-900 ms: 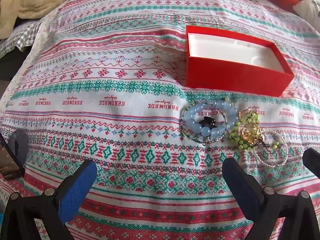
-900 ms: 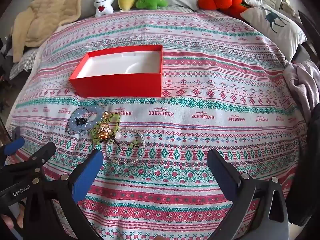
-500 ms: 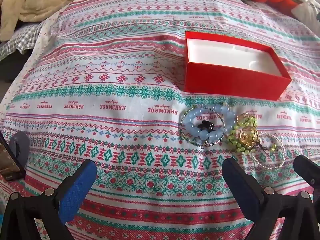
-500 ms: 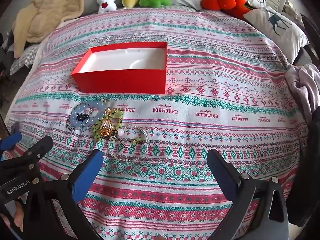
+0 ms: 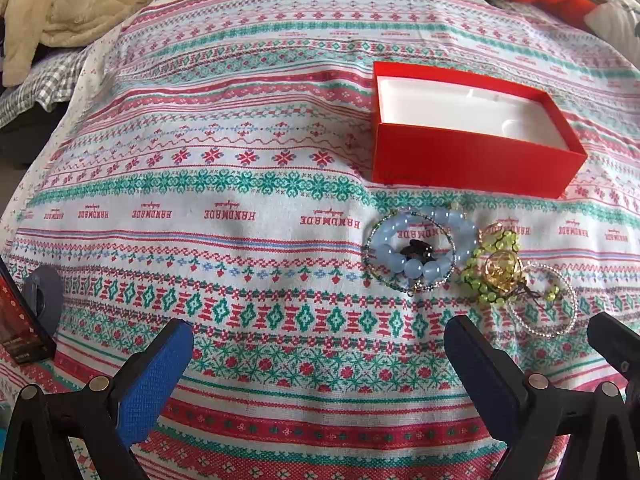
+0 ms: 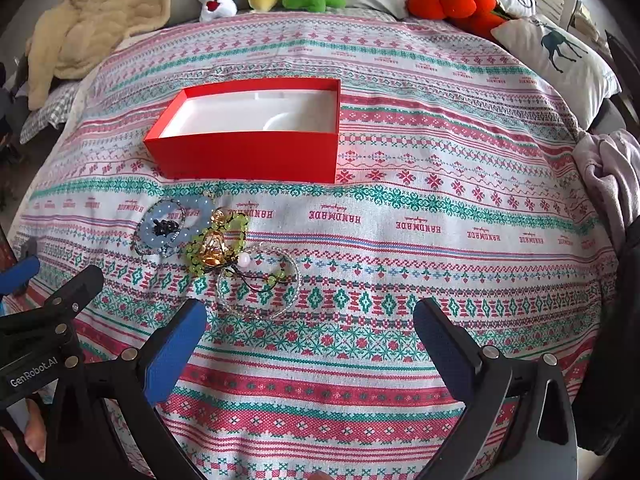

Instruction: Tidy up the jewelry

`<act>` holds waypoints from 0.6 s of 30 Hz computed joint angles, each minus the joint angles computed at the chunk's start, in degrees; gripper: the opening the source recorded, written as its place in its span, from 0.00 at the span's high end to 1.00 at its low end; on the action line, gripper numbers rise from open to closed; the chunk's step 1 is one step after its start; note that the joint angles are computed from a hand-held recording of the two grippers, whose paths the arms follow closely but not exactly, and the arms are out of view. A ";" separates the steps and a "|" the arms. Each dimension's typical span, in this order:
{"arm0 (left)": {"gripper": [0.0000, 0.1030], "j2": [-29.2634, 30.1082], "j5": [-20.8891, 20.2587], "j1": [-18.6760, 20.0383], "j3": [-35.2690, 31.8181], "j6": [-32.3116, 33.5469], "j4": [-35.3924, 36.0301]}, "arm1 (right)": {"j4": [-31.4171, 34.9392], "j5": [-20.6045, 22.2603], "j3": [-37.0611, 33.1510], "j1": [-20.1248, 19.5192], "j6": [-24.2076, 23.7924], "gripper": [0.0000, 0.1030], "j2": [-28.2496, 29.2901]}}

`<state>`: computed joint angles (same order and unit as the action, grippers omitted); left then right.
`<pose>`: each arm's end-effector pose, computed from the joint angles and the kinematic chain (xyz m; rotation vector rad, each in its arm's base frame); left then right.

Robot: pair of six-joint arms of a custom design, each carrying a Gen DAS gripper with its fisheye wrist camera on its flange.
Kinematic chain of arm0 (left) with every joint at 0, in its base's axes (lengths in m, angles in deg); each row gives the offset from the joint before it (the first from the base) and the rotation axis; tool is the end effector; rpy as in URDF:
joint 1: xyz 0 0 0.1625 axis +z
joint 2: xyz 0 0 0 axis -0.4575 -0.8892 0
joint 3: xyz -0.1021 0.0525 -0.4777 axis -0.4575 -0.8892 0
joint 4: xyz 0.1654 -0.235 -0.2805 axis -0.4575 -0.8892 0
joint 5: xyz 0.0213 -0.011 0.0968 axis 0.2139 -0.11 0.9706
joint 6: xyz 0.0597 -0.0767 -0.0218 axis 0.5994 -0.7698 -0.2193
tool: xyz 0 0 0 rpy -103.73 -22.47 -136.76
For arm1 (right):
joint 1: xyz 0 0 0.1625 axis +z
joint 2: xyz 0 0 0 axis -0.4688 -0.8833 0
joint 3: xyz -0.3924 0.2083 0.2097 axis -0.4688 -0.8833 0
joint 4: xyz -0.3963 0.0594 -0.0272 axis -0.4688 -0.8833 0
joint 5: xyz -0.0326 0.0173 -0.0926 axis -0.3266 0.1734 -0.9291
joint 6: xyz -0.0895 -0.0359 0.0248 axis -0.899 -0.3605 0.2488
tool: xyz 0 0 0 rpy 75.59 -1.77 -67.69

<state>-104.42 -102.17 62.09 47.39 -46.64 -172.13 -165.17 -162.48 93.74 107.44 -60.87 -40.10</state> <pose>-0.3645 -0.5142 -0.0715 0.0971 2.2083 -0.6889 -0.0165 -0.5445 0.2942 0.3992 -2.2750 0.5367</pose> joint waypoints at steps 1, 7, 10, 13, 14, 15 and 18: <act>0.00 -0.01 0.07 -0.01 0.01 -0.07 0.15 | 0.00 0.00 0.00 0.00 0.00 0.00 0.00; 0.00 -0.04 0.21 -0.05 0.22 0.00 0.08 | 0.00 0.13 -0.13 -0.18 0.42 0.00 -0.21; 0.00 -0.07 0.15 0.03 0.28 0.13 -0.01 | 0.07 0.06 -0.11 -0.18 0.53 0.00 -0.10; 0.00 -0.09 0.20 0.01 0.46 0.27 -0.22 | 0.03 -0.06 -0.06 -0.08 0.34 0.00 0.03; 0.00 -0.08 0.22 0.01 0.49 0.32 -0.25 | -0.08 -0.08 -0.03 -0.07 0.26 0.00 0.07; 0.00 -0.10 0.24 -0.01 0.60 0.42 -0.41 | -0.08 -0.14 -0.04 -0.05 0.23 0.00 0.13; 0.00 -0.12 0.24 0.00 0.76 0.58 -0.56 | 0.18 -0.20 -0.14 -0.06 0.33 0.00 0.15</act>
